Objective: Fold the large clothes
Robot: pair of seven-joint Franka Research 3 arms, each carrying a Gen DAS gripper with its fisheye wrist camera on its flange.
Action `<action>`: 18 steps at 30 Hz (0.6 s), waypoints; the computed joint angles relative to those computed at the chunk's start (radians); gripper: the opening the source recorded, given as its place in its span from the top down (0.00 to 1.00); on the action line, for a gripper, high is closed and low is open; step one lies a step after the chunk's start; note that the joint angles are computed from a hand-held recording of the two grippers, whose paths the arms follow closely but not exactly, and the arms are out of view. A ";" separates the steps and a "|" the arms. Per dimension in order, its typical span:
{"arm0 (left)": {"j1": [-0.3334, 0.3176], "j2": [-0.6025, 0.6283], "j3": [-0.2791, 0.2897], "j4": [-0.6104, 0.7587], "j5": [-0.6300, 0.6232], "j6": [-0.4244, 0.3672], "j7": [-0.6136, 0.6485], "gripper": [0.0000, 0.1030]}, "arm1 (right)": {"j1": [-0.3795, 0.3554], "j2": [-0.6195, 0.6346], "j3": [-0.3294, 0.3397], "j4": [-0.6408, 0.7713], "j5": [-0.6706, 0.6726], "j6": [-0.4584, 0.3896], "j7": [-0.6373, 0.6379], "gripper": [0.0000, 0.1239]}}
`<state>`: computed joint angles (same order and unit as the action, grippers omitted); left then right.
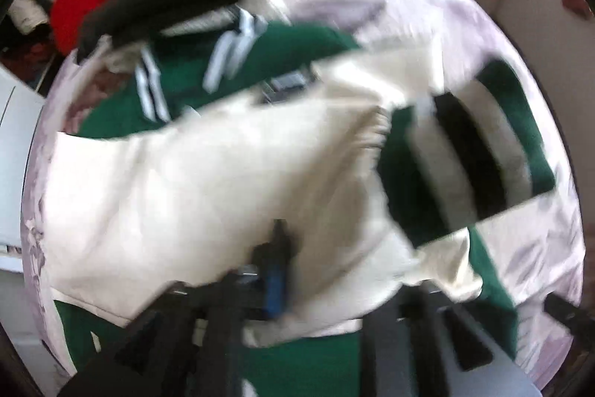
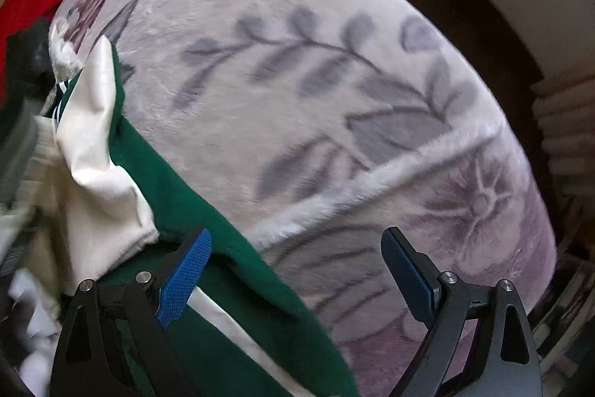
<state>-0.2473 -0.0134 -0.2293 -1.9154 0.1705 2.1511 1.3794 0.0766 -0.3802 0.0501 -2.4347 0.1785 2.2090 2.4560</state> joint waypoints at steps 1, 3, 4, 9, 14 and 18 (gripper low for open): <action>0.000 -0.008 0.000 -0.014 -0.018 0.005 0.014 0.63 | 0.007 -0.022 -0.020 -0.032 0.038 0.026 -0.028 0.24; -0.002 -0.035 0.001 -0.050 -0.059 0.038 0.034 0.31 | 0.030 -0.081 -0.078 -0.114 0.174 0.106 -0.121 0.24; 0.000 -0.061 0.010 -0.073 -0.128 0.054 0.071 0.07 | 0.040 -0.100 -0.101 -0.139 0.238 0.134 -0.169 0.24; 0.015 -0.159 0.048 -0.128 -0.252 0.062 0.081 0.04 | 0.108 -0.126 -0.195 -0.175 0.566 0.275 -0.445 0.24; 0.074 -0.246 0.086 -0.181 -0.225 0.044 0.027 0.04 | 0.179 0.084 -0.232 0.007 0.841 0.265 -0.672 0.24; 0.136 -0.238 0.099 -0.211 -0.083 0.062 -0.027 0.04 | 0.198 0.336 -0.196 0.247 1.006 0.193 -0.814 0.24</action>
